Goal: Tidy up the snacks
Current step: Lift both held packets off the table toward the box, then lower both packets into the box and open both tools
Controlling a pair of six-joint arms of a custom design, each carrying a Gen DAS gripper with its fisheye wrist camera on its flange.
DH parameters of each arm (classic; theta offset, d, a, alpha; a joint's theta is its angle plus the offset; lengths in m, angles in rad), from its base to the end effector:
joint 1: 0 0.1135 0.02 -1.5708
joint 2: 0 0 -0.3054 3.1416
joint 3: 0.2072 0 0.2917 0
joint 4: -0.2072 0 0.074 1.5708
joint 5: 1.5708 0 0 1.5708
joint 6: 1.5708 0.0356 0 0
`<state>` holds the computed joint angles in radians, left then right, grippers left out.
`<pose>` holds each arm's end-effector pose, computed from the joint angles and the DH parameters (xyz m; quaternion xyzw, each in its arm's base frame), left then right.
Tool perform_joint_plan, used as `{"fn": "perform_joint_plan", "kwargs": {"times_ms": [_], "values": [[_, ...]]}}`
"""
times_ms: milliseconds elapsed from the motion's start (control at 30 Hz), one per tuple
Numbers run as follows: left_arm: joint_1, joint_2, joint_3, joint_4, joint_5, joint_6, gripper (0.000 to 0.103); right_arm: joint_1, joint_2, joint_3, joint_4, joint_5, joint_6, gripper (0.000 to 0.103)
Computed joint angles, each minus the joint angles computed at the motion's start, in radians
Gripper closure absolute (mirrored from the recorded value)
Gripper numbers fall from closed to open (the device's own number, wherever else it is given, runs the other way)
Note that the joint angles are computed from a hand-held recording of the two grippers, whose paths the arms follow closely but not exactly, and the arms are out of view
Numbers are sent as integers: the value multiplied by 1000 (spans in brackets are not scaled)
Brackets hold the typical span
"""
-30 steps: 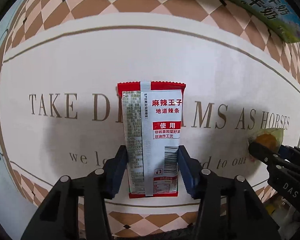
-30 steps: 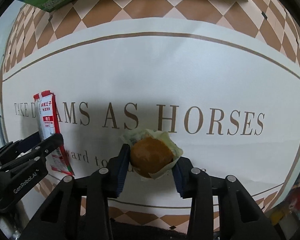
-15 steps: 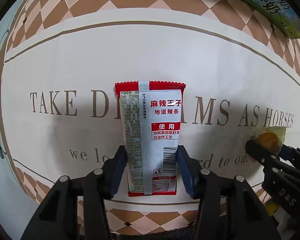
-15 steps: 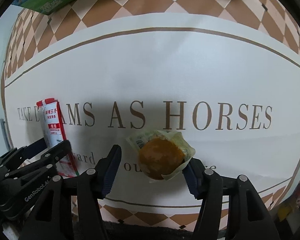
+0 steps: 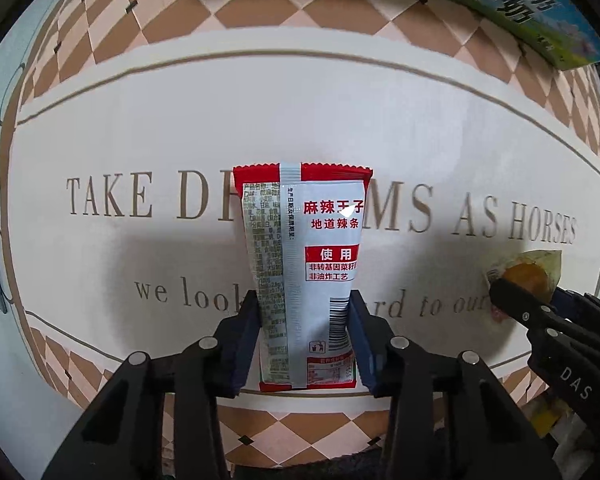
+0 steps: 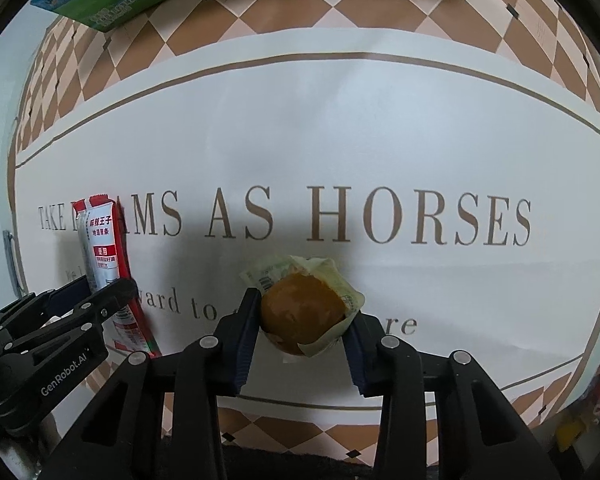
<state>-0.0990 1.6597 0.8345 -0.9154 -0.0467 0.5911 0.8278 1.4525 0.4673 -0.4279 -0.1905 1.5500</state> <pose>0.2652 -0.0247 0.1407 -0.3388 -0.9367 -0.0019 0.0879 0.1363 0.1584 0.1044 -0.3436 -0.9310 -0.1081 0.0588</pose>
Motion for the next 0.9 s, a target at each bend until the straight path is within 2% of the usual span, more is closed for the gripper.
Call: {"fn": "perform_joint_plan", "kwargs": {"times_ms": [200, 333, 400, 500, 567, 633, 733, 767, 867, 900], "values": [[-13, -66, 78, -116, 82, 20, 64, -9, -208, -21, -128, 38, 0, 61], [-52, -95, 218, -251, 170, 8, 64, -79, -409, 9, -328, 74, -70, 62], [-70, -91, 285, -294, 215, 5, 64, -103, -450, 36, -373, 92, -85, 62], [-113, -62, 421, -365, 284, -16, 64, -245, -529, 122, -515, 97, -214, 62], [-157, -23, 509, -389, 321, -41, 64, -391, -573, 200, -616, 87, -344, 62], [-194, 9, 572, -397, 343, -69, 64, -522, -579, 270, -673, 80, -462, 62], [-256, 102, 721, -419, 376, -135, 64, -655, -516, 365, -684, 87, -576, 61], [-269, 119, 730, -386, 386, -154, 64, -692, -481, 389, -668, 89, -607, 61], [-322, 229, 878, -417, 388, -211, 64, -845, -400, 466, -670, 99, -743, 61], [-336, 265, 913, -423, 384, -220, 64, -848, -368, 462, -635, 108, -742, 61]]}}
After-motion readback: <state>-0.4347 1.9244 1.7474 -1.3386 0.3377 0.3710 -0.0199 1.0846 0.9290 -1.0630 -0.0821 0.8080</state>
